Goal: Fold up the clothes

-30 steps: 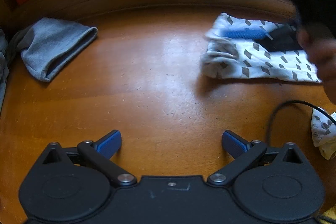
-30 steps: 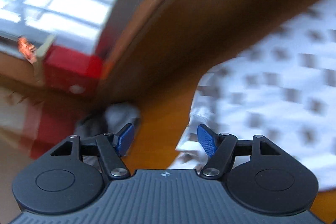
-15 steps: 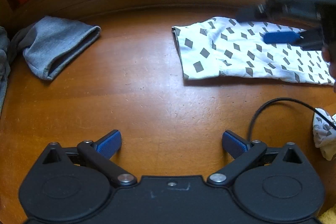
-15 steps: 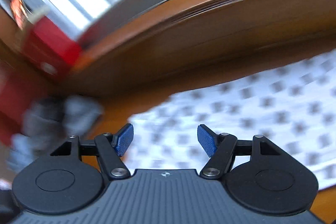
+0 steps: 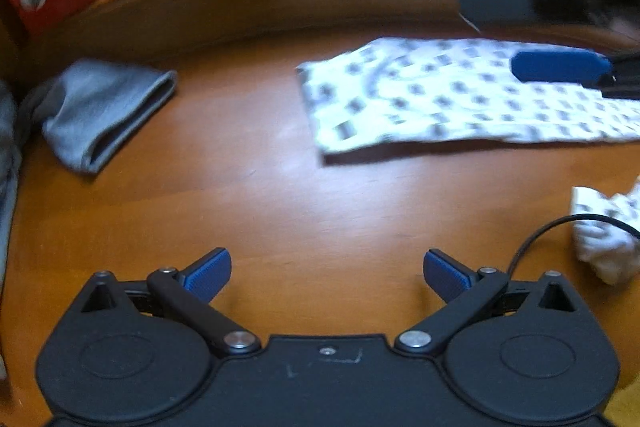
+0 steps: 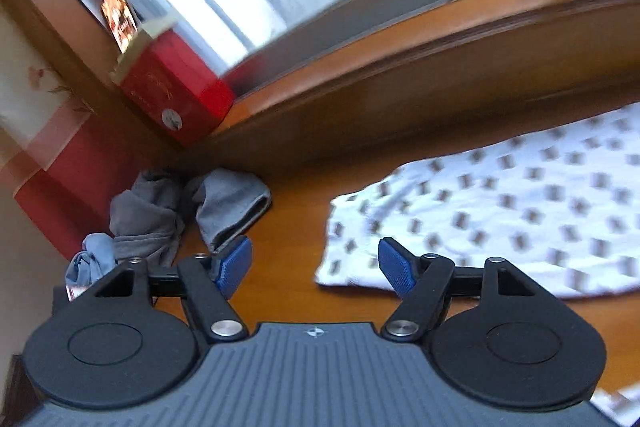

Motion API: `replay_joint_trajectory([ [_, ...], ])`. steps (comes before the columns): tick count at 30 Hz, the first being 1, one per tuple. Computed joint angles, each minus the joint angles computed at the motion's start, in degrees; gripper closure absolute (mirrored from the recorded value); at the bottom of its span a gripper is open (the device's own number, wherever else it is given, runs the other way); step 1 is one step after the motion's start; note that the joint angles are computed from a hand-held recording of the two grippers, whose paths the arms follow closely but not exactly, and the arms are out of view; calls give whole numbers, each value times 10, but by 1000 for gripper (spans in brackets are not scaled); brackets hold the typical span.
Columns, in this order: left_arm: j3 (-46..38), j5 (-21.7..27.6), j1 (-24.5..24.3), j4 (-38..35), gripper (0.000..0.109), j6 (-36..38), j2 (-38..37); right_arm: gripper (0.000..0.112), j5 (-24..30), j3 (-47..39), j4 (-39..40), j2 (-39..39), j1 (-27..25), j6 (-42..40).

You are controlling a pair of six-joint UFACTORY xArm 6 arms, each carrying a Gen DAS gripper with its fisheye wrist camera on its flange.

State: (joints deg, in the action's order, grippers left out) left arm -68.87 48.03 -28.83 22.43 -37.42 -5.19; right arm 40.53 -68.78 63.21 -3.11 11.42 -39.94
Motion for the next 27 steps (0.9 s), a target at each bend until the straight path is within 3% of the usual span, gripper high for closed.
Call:
replay_joint_trajectory([
  [7,-16,-31,-63,2,6,29,11,38,-90,182,-51,-163,-72,-18],
  [10,-38,-20,-98,2,6,25,31,38,-116,241,-63,-219,-108,12],
  [14,-76,23,-142,13,6,-13,58,38,-125,299,-10,-296,-173,13],
  [17,-95,43,-172,20,6,-33,68,35,-41,322,51,-350,-274,-37],
  [21,-125,76,-212,39,6,-70,88,35,78,328,47,-384,-406,-65],
  [27,-176,103,-259,34,6,-84,133,34,105,346,-24,-399,-496,-136],
])
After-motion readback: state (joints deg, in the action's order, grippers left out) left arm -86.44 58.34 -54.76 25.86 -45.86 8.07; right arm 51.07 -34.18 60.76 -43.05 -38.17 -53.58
